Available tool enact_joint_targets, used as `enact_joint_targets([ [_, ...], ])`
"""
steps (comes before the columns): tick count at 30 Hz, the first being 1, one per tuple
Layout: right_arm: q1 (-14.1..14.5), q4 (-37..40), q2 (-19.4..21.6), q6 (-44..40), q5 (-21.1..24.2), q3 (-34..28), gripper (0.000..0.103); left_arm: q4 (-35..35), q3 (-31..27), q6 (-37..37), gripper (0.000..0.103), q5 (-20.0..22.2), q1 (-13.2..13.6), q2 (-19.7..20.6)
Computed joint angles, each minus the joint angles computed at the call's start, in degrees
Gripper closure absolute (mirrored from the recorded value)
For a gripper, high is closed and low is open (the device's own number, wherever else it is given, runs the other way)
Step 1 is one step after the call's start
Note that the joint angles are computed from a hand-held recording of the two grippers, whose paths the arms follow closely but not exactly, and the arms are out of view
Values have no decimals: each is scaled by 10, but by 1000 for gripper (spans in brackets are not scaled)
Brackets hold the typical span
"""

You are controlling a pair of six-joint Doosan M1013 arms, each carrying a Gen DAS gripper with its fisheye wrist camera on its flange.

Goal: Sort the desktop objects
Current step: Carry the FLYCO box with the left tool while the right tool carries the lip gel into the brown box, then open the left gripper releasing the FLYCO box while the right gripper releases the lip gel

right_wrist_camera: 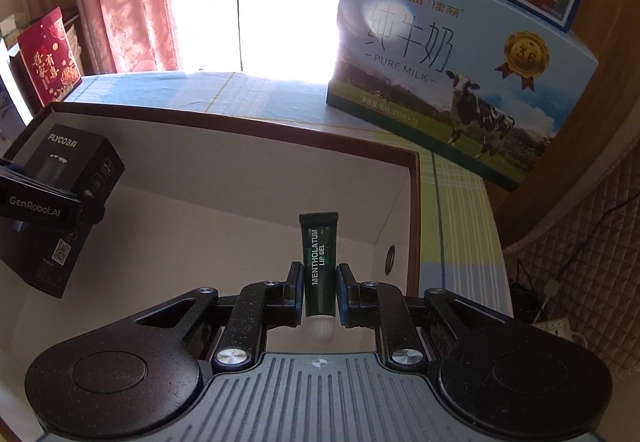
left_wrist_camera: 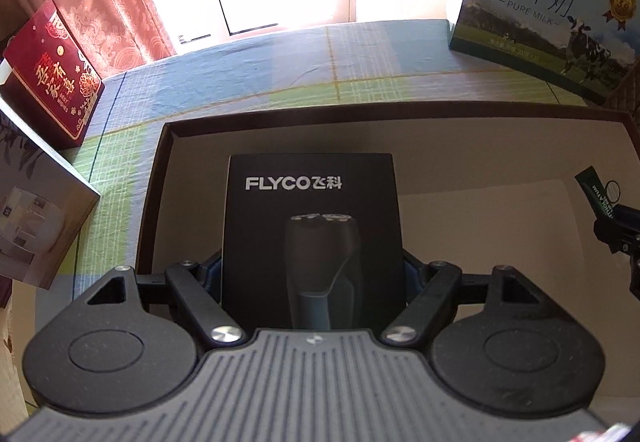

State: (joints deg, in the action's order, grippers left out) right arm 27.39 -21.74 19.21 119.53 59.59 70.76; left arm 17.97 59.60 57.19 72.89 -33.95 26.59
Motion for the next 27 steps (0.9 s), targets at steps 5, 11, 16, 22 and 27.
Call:
enact_joint_targets([
  [5, 0, -8, 3, -4, 0, -2, 90, -9, -9, 2, 27, 4, 2, 7],
  [11, -2, -21, 0, 8, -12, 3, 90, 7, -14, 10, 26, 9, -1, 11],
  [16, -6, 1, -6, -8, -28, 12, 89, -11, -8, 16, 26, 4, 3, 4],
  [22, -8, 28, -23, -13, -52, 32, 81, -35, 13, 13, 26, -12, 5, -17],
  [27, -3, 33, -44, -5, -77, 52, 61, -43, 32, 4, 26, -30, 4, -40],
])
